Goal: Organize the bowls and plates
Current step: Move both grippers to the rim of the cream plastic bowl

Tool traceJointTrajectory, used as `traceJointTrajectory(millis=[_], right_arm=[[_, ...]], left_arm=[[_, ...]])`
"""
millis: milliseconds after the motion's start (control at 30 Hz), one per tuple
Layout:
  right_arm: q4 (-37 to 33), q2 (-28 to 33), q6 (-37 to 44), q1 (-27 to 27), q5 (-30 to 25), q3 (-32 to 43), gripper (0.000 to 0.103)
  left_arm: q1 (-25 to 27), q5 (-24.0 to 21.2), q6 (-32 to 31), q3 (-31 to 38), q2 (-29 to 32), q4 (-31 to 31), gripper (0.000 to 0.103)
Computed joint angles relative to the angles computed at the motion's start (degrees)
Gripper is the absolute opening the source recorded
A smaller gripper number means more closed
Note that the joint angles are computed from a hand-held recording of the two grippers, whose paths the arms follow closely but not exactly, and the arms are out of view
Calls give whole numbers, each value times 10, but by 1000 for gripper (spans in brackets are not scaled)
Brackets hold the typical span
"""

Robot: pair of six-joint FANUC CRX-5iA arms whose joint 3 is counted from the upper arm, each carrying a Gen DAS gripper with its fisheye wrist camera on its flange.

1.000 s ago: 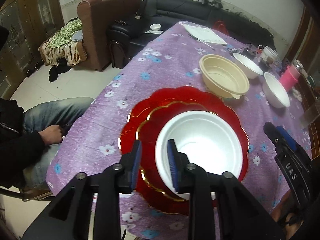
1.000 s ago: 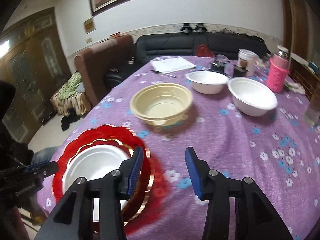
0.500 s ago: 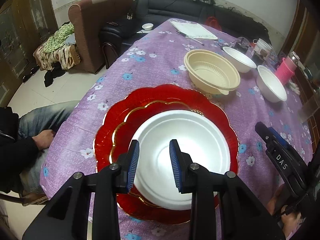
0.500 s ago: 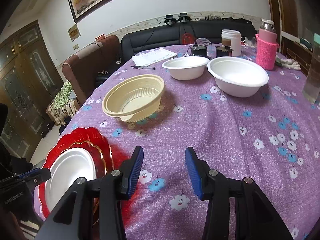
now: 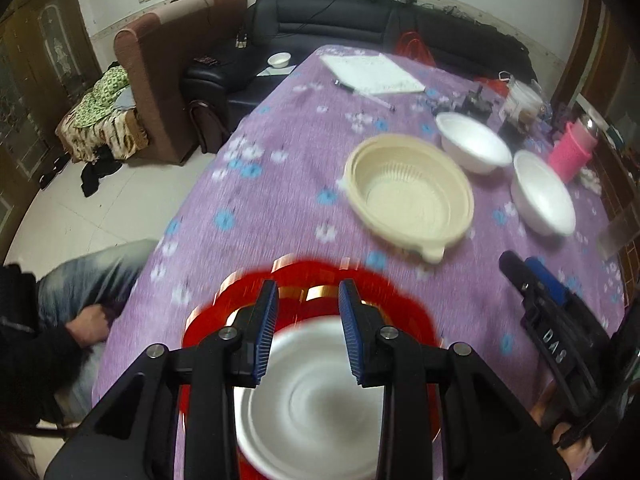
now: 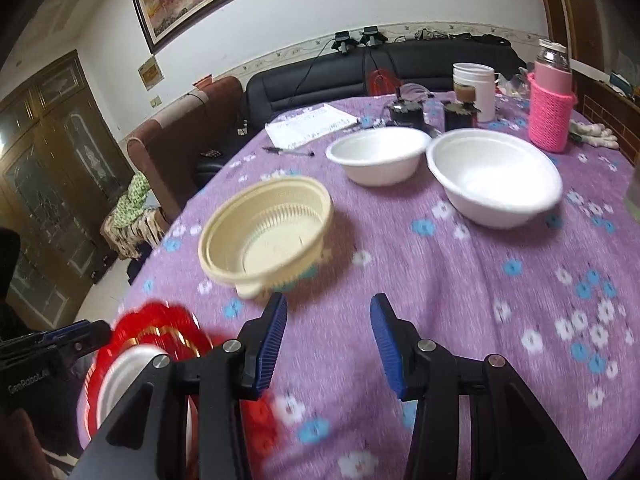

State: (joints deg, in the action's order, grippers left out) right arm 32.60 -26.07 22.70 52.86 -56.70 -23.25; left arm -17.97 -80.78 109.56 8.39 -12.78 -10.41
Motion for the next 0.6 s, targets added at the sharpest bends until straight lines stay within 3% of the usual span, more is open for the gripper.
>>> traceJointTrajectory(millis=[167, 400, 600], right_arm=[[-47, 46, 49, -57, 41, 49, 45], [-196, 87, 134, -144, 92, 111, 46], [-312, 114, 203, -192, 101, 144, 46]], left_arm=[[38, -12, -19, 60, 59, 43, 29], [72, -30, -24, 97, 122, 106, 29], [58, -34, 16, 109, 148, 96, 29]])
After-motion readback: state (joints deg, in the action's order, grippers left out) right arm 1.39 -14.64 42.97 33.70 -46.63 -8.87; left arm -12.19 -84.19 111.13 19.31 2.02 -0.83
